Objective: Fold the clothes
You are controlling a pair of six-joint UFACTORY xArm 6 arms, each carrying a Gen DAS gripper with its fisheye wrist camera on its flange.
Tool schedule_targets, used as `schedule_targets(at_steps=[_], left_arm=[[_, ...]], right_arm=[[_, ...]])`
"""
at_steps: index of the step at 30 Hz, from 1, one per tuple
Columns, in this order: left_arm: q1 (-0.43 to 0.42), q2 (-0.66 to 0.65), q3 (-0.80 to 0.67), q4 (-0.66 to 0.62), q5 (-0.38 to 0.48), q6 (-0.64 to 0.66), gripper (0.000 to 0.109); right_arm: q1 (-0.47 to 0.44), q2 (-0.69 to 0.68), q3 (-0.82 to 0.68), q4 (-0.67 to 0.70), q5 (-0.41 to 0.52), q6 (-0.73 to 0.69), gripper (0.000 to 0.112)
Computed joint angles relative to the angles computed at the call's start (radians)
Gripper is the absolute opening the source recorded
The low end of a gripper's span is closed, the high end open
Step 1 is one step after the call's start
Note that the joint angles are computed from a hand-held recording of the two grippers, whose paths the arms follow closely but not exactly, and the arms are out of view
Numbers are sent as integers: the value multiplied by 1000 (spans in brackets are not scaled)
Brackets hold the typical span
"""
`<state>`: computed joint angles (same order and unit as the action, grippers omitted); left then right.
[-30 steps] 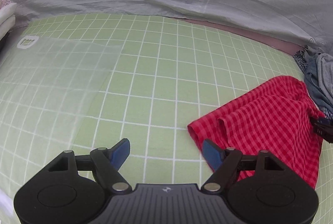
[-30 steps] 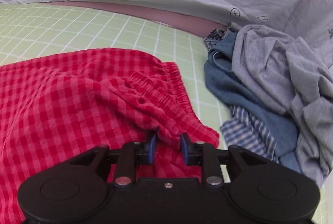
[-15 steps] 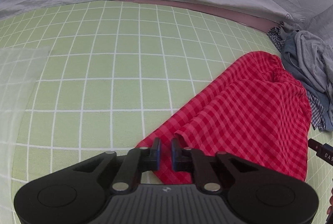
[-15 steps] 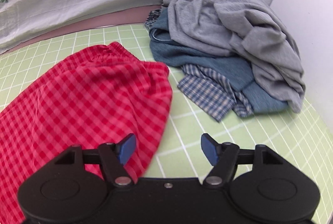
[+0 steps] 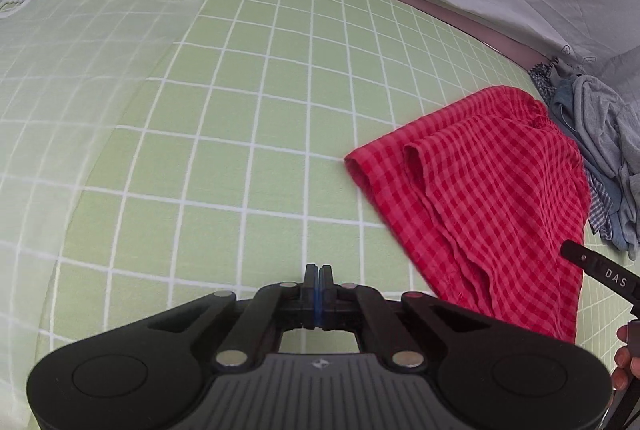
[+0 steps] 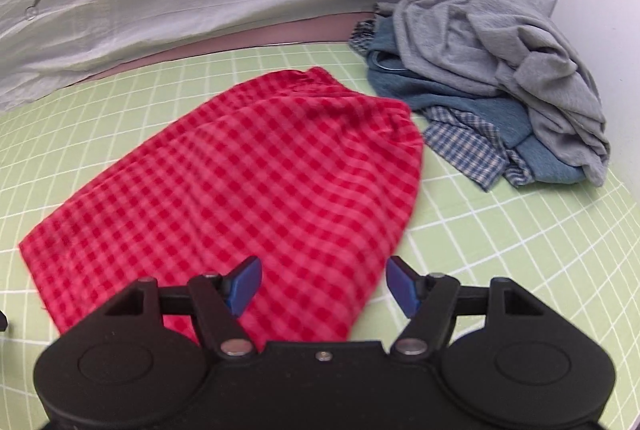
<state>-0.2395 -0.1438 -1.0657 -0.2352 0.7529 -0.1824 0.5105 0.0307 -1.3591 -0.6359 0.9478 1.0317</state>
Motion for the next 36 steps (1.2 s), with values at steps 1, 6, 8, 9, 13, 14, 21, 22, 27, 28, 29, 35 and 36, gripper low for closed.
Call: schedule_targets(at_steps=[1,6,8,9,13,14,21,22,27,28,29,35,36], left_arm=[[7,-5,5,1,-5,8,0],[32,36,-52,-39,-2,57,0],[31,58,-81,-42,-13,83,0],[31,70,-96,-45,-17,95,1],[32,146,-176,-76,-9,144,3],[32,166,-196,-83,-5,156,5],[11,284,-318,-157,3,233,19],[7,294,-329,-156,3,237,19],[-8,336,-366,-146,1,269,19],[-7,340,-368,-158,2,278,19],[-6,343,-371,-170,4,286,19],[-11,347,-369,-214,21,323,17],[-14,345,-365,-209,18,322,16]], right_arm=[[9,24,-26,11,-10,-3,70],[35,155,-165,74,-63,20,70],[43,209,-227,91,-50,11,69],[46,236,-259,100,-43,5,68],[41,301,-331,134,-29,17,67],[40,314,-345,139,-26,15,67],[35,374,-407,124,7,-12,68],[33,380,-413,119,8,-23,68],[24,379,-395,104,-55,-67,47],[23,379,-392,103,-70,-79,38],[22,382,-397,109,-77,-94,22],[12,373,-383,134,-102,-96,0],[11,362,-370,131,-103,-76,0]])
